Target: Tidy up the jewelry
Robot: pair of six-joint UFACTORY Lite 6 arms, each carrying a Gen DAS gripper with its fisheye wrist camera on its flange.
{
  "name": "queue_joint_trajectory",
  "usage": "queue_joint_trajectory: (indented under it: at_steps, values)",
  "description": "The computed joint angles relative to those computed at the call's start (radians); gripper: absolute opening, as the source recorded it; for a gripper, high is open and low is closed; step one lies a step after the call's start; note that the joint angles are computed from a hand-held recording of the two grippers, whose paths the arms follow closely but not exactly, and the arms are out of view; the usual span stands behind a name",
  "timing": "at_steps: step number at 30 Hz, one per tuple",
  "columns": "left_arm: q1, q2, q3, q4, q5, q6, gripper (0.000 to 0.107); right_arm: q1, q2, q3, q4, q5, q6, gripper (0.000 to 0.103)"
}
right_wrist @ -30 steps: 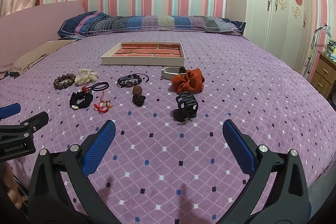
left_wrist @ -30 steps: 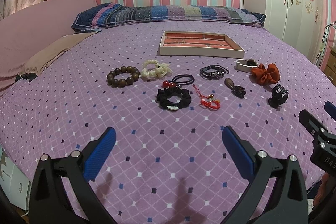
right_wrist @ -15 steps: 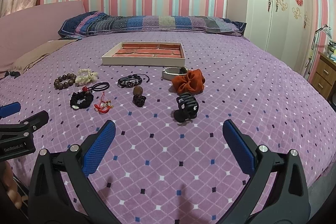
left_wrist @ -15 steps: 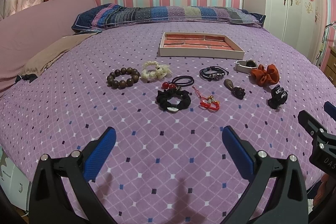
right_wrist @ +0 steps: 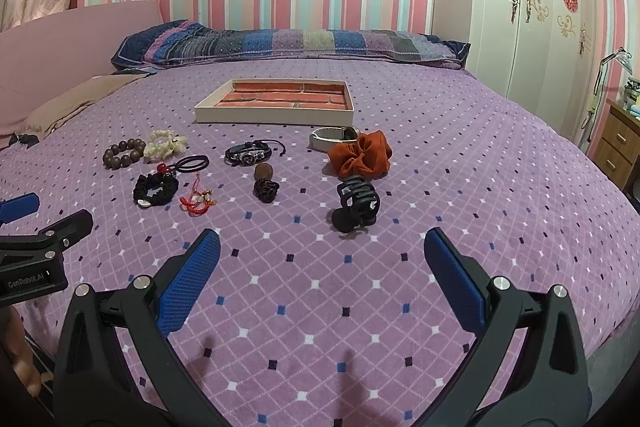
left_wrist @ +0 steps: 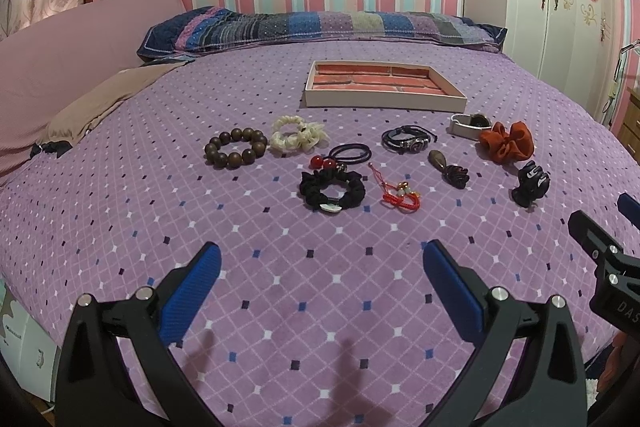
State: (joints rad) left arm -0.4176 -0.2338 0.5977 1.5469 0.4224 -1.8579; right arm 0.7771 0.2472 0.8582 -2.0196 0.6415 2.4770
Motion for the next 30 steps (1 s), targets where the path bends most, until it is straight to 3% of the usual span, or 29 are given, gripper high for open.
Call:
queue_joint_trajectory:
  at_steps: [15,30]
  values:
    - [0.033,0.031,0.007,0.021,-0.028,-0.011,0.099,-0.010,0.031,0.011,-0.030,-0.011,0.036,0.099]
    - [0.144,0.211,0.115,0.211,-0.122,-0.166,0.099,-0.081,0.177,0.121,-0.077,-0.010,0.027,0.099]
